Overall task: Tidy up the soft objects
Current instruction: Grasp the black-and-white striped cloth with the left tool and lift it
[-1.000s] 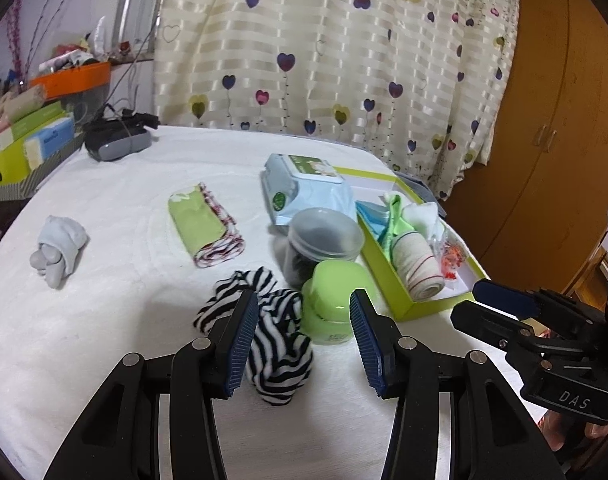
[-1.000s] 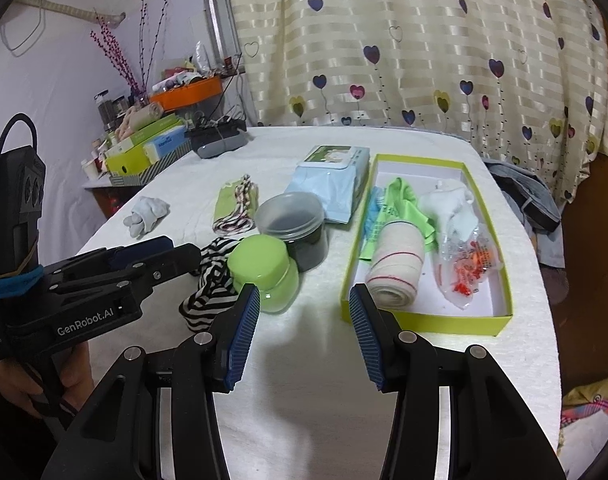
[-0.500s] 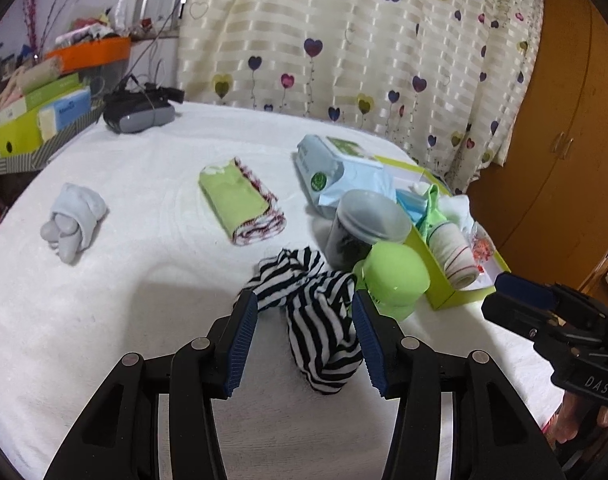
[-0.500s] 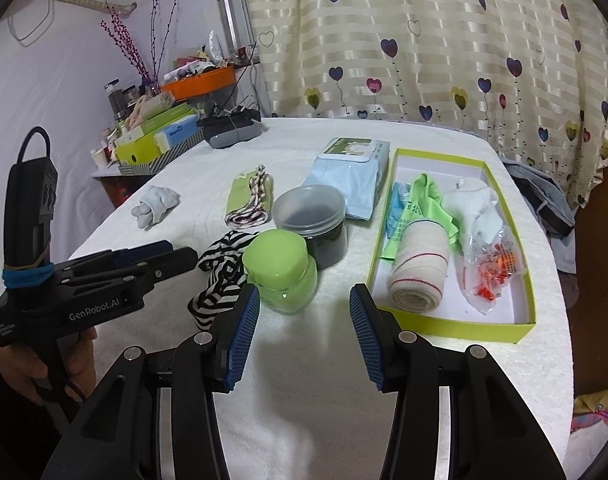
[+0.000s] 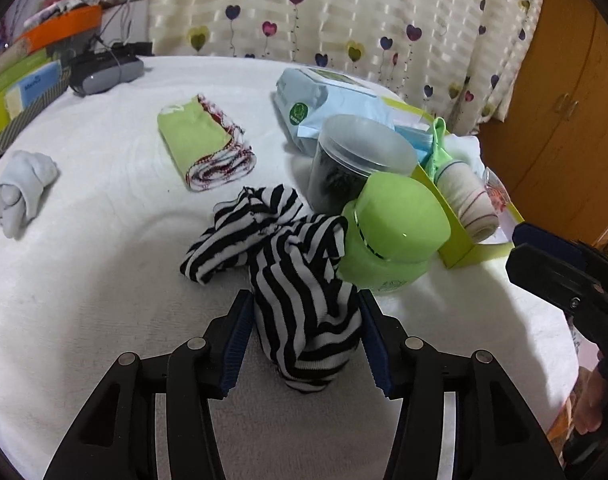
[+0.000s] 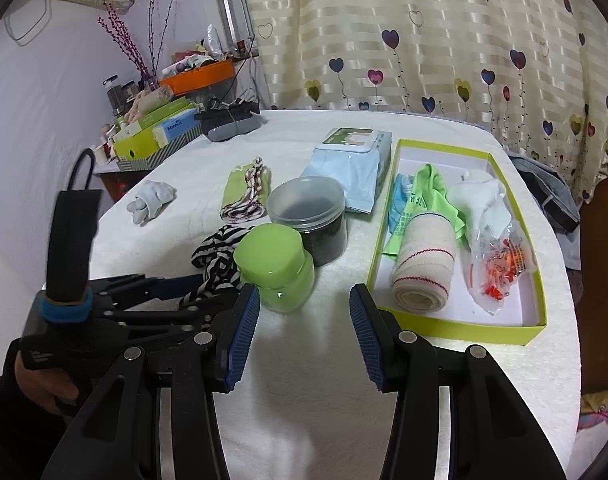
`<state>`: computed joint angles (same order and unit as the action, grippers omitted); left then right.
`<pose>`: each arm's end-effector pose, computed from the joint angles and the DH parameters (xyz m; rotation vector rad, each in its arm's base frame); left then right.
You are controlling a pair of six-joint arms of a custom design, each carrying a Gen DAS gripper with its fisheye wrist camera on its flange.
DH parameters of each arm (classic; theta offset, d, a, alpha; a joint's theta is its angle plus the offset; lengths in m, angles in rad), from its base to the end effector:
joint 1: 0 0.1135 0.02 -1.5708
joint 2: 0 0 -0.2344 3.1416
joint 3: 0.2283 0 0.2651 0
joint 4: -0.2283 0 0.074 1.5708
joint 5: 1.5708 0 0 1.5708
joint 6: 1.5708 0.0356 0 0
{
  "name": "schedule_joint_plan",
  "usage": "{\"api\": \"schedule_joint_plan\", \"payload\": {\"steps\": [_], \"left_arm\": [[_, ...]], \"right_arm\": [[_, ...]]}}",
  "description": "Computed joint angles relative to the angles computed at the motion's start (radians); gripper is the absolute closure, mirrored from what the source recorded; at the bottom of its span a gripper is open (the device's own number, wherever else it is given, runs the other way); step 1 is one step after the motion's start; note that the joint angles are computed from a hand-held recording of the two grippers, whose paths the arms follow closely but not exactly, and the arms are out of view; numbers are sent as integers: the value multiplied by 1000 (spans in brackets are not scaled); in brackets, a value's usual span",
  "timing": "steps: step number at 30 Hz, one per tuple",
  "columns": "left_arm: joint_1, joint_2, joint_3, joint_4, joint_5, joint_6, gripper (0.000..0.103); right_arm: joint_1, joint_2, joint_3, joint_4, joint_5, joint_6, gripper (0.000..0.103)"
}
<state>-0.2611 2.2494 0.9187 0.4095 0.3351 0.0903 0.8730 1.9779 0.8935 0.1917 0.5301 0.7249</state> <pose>0.3370 -0.1022 -0.0263 0.5727 2.4175 -0.4893 0.2401 0.2583 0.0470 0.0495 2.3114 0.1459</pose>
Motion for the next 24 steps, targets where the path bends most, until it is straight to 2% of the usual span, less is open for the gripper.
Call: {"api": "schedule_joint_plan", "payload": {"steps": [1, 4, 5, 8, 15, 21, 24], "left_arm": [[-3, -1, 0, 0, -6, 0, 53], [-2, -2, -7, 7, -22, 4, 84], [5, -2, -6, 3, -11, 7, 87], [29, -23, -35, 15, 23, 14, 90], [89, -149, -157, 81, 108, 22, 91], [163, -236, -227, 126, 173, 12, 91], [212, -233, -218, 136, 183, -1, 91]], "right_arm": [[-2, 0, 0, 0, -1, 0, 55], [-5, -4, -7, 6, -2, 3, 55], [-4, -6, -10, 9, 1, 4, 55], [-1, -13, -15, 13, 7, 7, 55], [16, -13, 22, -12, 21, -13, 55], [32, 11, 116, -60, 38, -70, 55], [25, 48, 192, -91, 31, -104, 55]]}}
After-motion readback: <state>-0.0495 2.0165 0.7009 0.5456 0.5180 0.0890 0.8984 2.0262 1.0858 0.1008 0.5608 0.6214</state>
